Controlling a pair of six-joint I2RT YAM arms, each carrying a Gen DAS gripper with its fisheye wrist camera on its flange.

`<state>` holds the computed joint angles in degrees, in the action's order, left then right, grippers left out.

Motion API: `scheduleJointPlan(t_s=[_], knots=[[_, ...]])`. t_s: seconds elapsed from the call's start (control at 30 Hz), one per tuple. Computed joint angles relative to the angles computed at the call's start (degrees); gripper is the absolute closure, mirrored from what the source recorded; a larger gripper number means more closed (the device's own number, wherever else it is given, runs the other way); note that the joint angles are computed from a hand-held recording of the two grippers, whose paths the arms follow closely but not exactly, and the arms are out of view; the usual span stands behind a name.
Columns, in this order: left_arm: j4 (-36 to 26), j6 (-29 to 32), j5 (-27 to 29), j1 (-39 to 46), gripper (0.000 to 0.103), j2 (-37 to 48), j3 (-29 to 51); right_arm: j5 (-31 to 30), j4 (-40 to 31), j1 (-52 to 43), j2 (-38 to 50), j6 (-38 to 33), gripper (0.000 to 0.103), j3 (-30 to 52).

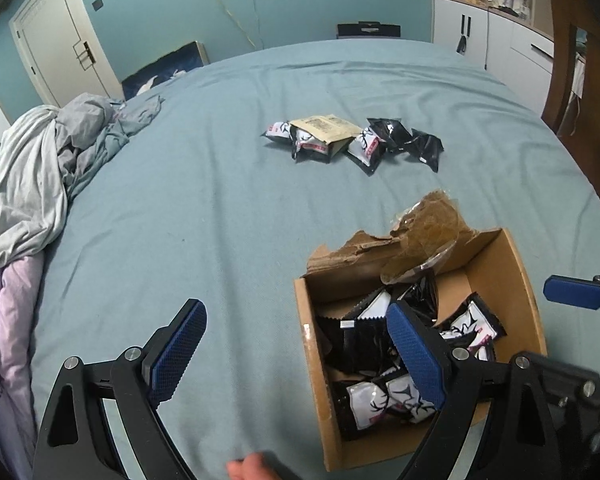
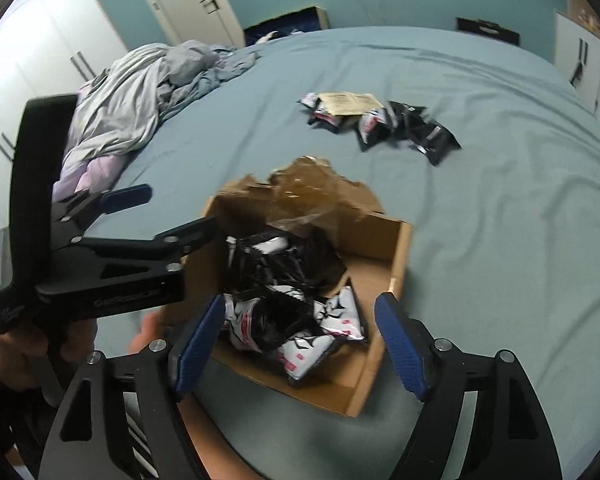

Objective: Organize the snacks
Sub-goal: 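Release the right tool's white packet into the box, then reach the right tool to the pile and grasp a black packet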

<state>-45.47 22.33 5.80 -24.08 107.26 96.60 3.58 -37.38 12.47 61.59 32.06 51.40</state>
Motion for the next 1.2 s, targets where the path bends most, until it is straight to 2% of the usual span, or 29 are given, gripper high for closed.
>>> scheduleJointPlan(t_s=[0.1,0.33,0.6,0.97,1.2], knots=[[-0.41,0.22,-0.18,-0.27,0.010,0.16,0.09,0.47,-1.55,-2.21,-0.67,0.80,0.026,0.36],[-1.85,0.00,0.14,-0.08,0.010,0.98,1.16,6.72,-4.59,1.24,-1.16,5.23,0.026,1.60],[-2.62,-0.74,0.63,0.04,0.010,1.26,2.10,11.50,-8.16,2.44,0.31,5.54,0.026,4.04],[-0.46,-1.57,1.66,0.03,0.010,-1.02,0.97,7.66,-8.32,-5.79,1.35,3.40,0.026,4.93],[-1.69,-1.33,2.36,-0.28,0.010,-0.28,2.06,5.90,-8.23,-11.29,6.35,-2.47,0.026,7.87]])
